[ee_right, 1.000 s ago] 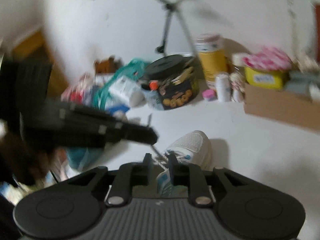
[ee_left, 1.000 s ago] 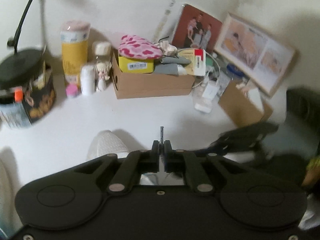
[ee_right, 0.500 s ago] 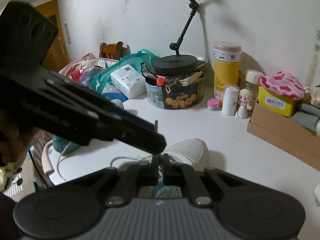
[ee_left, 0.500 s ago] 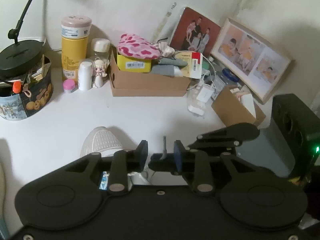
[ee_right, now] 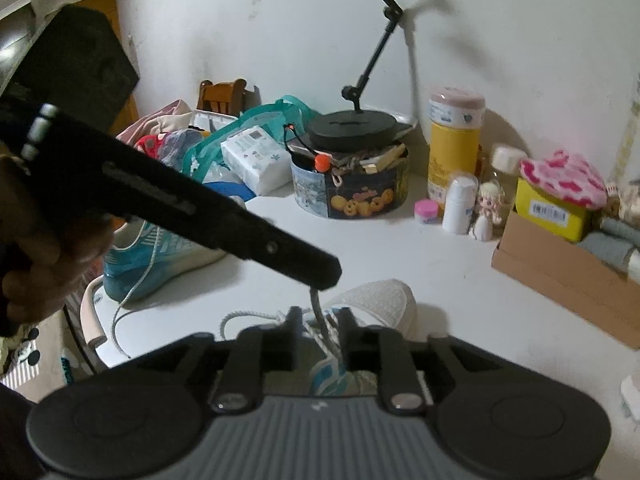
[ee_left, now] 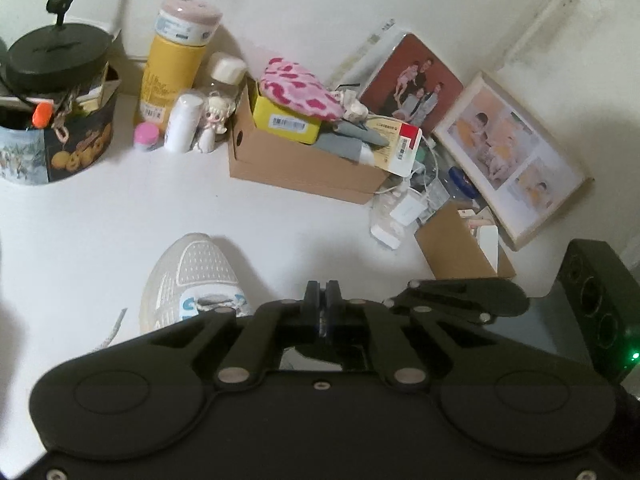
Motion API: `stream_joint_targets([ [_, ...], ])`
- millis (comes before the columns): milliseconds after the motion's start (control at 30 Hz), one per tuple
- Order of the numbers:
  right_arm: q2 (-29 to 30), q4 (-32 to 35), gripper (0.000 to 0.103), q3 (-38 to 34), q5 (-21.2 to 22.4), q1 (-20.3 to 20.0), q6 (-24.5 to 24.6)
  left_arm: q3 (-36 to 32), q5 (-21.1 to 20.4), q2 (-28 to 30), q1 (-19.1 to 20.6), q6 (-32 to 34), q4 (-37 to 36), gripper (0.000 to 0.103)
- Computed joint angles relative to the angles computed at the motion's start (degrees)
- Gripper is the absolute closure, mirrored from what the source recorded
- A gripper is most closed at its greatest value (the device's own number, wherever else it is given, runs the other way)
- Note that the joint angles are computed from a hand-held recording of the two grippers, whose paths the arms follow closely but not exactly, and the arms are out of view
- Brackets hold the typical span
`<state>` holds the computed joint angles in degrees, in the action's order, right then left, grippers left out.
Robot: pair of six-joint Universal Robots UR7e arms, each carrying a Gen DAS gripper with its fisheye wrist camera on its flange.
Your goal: Lace up shoes with both hands
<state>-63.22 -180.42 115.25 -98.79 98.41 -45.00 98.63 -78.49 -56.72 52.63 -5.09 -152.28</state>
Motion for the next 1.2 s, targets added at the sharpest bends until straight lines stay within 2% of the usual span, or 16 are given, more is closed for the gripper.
stream_joint_targets([
  [133, 0.18, 1.39, 0.083, -0.57, 0.45, 0.15, -1.14, 0.21, -0.06, -0.23, -0.02, -0.3, 0.04, 0.103],
  [267, 0.32, 1.63, 0.099, -0.71, 0.68, 0.19, -2.12, 0.14, 0.13, -0.27, -0.2, -0.6, 0.32, 0.103],
  [367, 0.3, 2.28, 0.1, -0.93, 0.65, 0.21, -2.0, 0.21, 0.29, -0.51, -0.12, -0.59, 0.79, 0.103],
  [433, 0.49, 2.89, 0.1, -1.27, 0.19, 0.33, -2.03, 0.81, 1.65, -1.36, -0.4, 0.33, 0.44, 0.092],
  [467, 0.67, 3.44, 0.1, -1.59, -0.21, 0.4, -2.05, 1.2, 2.49, -1.84, -0.58, 0.89, 0.08, 0.079],
  [500, 0.85, 3.98, 0.1, -1.89, -0.6, 0.47, -2.08, 1.62, 3.83, -2.36, -0.74, 1.53, -0.02, 0.071],
  [700, 2.64, 7.62, 0.1, -4.47, -1.82, 0.56, -1.87, 4.28, 13.52, -4.59, -1.47, 8.92, 3.49, 0.071],
  [833, 4.21, 11.06, 0.1, -6.47, -3.36, 0.86, -2.53, 5.57, 16.47, -4.64, -1.67, 12.29, 5.74, 0.071],
  [1200, 6.87, 18.57, 0.099, -10.02, -6.78, 1.5, -2.6, 5.58, 14.83, -1.91, -0.53, 14.88, 5.83, 0.072],
])
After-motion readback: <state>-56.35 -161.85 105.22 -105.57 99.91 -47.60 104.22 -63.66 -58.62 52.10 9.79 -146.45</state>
